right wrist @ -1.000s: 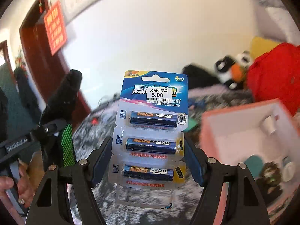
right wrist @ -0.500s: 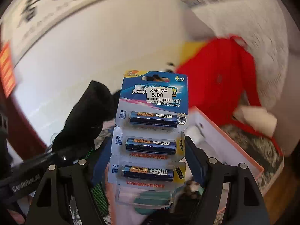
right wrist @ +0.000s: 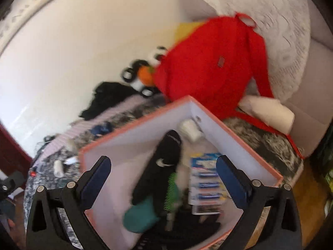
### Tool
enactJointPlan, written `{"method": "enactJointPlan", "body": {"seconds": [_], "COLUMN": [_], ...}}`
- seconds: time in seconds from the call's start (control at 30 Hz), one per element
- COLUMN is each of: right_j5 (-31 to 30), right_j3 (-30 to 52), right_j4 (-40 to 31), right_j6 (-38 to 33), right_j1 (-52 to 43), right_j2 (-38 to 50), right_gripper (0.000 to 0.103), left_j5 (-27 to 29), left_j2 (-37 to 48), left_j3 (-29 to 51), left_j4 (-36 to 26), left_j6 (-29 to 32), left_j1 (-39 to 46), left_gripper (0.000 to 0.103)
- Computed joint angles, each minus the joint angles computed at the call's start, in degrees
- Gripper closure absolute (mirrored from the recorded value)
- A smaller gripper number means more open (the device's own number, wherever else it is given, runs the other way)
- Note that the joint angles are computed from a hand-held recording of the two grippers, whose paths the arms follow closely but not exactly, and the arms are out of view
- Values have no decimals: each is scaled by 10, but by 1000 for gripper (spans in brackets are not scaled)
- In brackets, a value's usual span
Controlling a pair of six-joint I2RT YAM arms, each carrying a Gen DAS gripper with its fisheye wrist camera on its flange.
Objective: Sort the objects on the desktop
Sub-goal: 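Grasp the white pill bottle with the left tool while the right tool grasps the green sachet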
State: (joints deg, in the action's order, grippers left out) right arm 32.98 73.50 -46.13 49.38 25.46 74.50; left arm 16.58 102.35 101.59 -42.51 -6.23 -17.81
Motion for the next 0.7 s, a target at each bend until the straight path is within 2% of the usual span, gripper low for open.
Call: {"method": "enactJointPlan", "body": {"seconds": [0.1, 0.17, 0.37, 0.5, 0.6, 0.7], "right_j5": [33, 45, 5, -39, -56, -75], "right_j3": [47, 84, 218, 329, 455, 593], "right_j4": [24, 36, 69, 73, 50, 18], "right_j6": [-9, -21, -83, -147, -202, -253], "right_j1": [66, 103, 175, 197, 197, 183], "right_j2": [45, 85, 244, 369, 495, 615], "right_gripper": [1, 1, 1, 1, 1, 1], "left_j5": [-3, -1, 10, 10, 6, 11], "left_j2": [-39, -43, -29, -2, 29, 96], "left_j3": [-80, -103, -145, -157, -153, -94], "left_j4": [36, 38, 55, 78, 95, 73], "left_j6": [4, 11, 36, 68, 75, 67], "left_j1": [79, 125, 243, 287, 311, 324], "left_gripper": [5, 5, 5, 5, 5, 5]}}
